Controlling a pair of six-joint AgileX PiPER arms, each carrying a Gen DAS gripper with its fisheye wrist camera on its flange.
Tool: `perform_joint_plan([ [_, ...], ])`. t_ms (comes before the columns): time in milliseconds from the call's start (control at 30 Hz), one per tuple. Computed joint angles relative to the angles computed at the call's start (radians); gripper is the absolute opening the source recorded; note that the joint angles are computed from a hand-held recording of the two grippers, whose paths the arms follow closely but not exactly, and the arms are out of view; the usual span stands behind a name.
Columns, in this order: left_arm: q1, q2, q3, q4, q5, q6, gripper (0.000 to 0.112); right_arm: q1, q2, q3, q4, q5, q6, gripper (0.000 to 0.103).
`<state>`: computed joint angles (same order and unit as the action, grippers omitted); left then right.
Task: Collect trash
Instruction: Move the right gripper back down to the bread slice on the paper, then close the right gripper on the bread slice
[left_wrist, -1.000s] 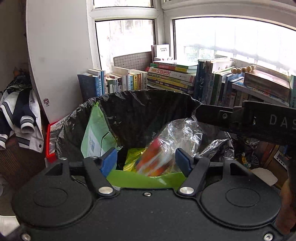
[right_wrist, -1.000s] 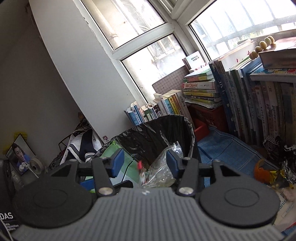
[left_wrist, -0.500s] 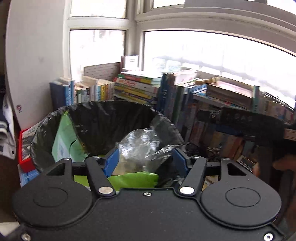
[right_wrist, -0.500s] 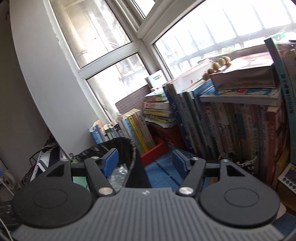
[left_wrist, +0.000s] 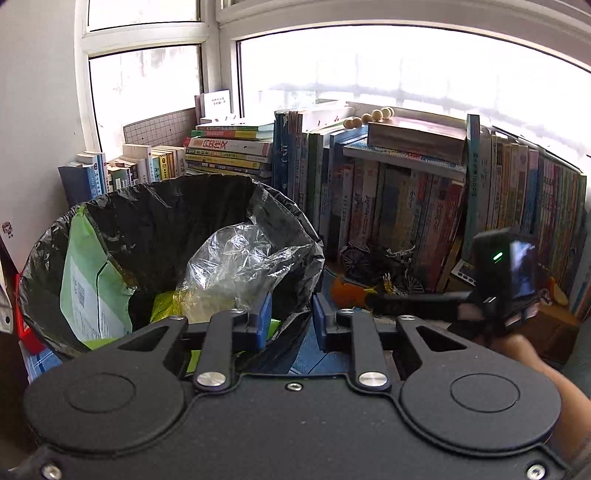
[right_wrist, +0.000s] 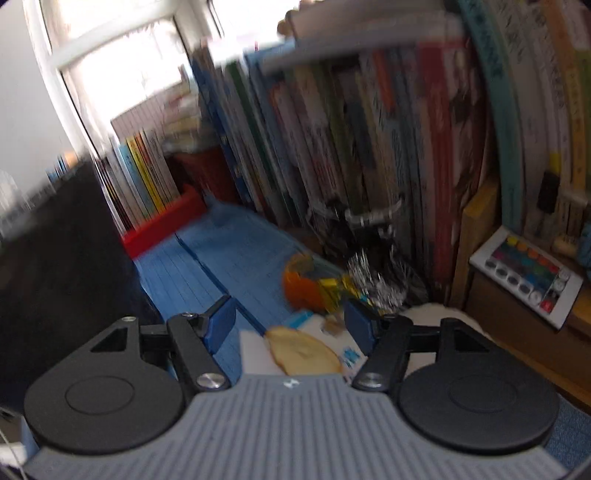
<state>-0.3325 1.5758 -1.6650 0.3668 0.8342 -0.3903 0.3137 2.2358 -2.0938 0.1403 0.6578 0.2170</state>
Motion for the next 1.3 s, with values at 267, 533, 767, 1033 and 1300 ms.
perform_joint_plan([
  [267, 0.027, 0.024, -0.029, -0.073, 0.019, 0.039, 0.022, 0.060, 0.100, -0.051, -0.167, 0.039, 0.011, 0.077],
  [533, 0.033, 0.030, -0.038, -0.089, 0.023, 0.054, 0.022, 0.087, 0.173, -0.132, -0.208, 0.071, -0.084, 0.057],
  [767, 0.036, 0.028, -0.034, -0.097, 0.018, 0.063, 0.022, 0.087, 0.112, -0.028, -0.227, -0.033, 0.013, 0.010],
  [1033, 0.038, 0.027, -0.034, -0.105, 0.023, 0.059, 0.022, 0.067, 0.081, 0.001, -0.161, -0.039, -0.037, 0.011],
  [1300, 0.038, 0.026, -0.032, -0.103, 0.021, 0.059, 0.022, 0.096, 0.148, -0.105, -0.230, 0.058, -0.078, 0.071],
])
